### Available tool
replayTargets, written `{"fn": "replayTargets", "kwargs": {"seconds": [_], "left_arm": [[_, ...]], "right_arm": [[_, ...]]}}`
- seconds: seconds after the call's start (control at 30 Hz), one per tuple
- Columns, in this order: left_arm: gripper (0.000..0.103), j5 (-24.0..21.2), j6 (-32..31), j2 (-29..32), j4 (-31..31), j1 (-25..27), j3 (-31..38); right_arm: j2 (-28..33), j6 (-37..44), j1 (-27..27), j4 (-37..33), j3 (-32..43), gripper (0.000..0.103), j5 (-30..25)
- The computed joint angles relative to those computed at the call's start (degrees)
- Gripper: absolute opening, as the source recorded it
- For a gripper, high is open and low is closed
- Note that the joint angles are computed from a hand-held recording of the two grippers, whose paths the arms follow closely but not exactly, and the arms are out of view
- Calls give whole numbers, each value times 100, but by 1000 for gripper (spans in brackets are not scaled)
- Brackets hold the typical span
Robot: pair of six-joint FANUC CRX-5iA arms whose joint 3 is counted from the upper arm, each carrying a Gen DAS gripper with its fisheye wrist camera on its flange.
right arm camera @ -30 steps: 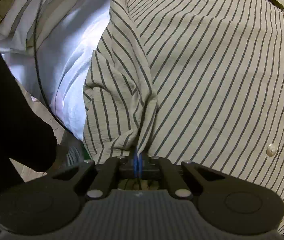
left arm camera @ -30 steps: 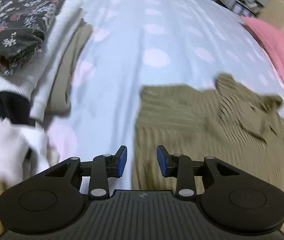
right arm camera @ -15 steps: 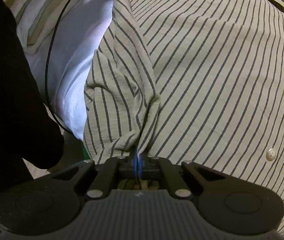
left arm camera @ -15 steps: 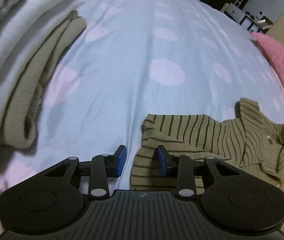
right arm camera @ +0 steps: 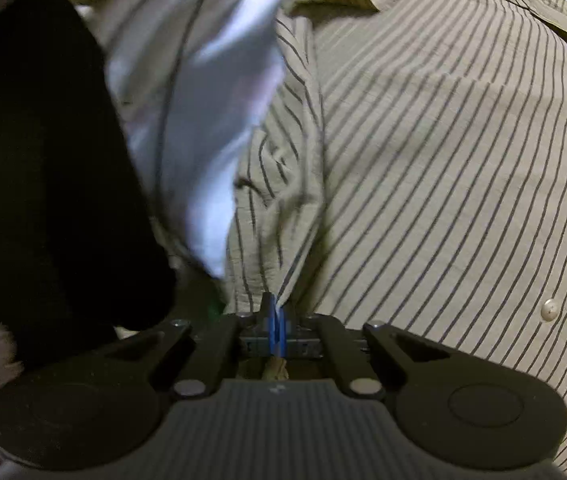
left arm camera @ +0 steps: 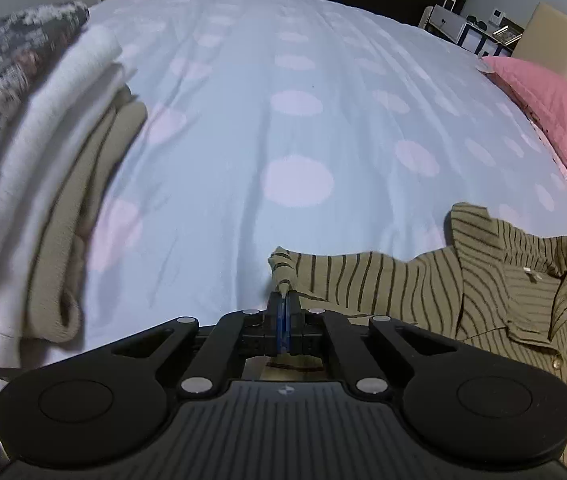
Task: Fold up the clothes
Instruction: 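Hold the shirt up with the right gripper while the left gripper pinches the shirt on the bed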
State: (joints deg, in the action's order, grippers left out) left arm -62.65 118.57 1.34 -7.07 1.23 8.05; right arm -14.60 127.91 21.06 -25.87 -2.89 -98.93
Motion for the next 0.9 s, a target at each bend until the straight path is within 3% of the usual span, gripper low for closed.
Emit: {"fn": "replayTargets", "kwargs": {"seconds": [0.2,0.43,0.9], "left_arm": [[0,-317,93,179,-296,-322,626],[0,-1212,487,897,-860,-863,1949],[0,-1844,148,2558,-825,-1681,4064]], "right_arm": [[104,131,-479,-349,418,3,-375],[278,110,-981,-608,550,3,-740],[469,-4,-1791,-689,627,2,-1103]]}}
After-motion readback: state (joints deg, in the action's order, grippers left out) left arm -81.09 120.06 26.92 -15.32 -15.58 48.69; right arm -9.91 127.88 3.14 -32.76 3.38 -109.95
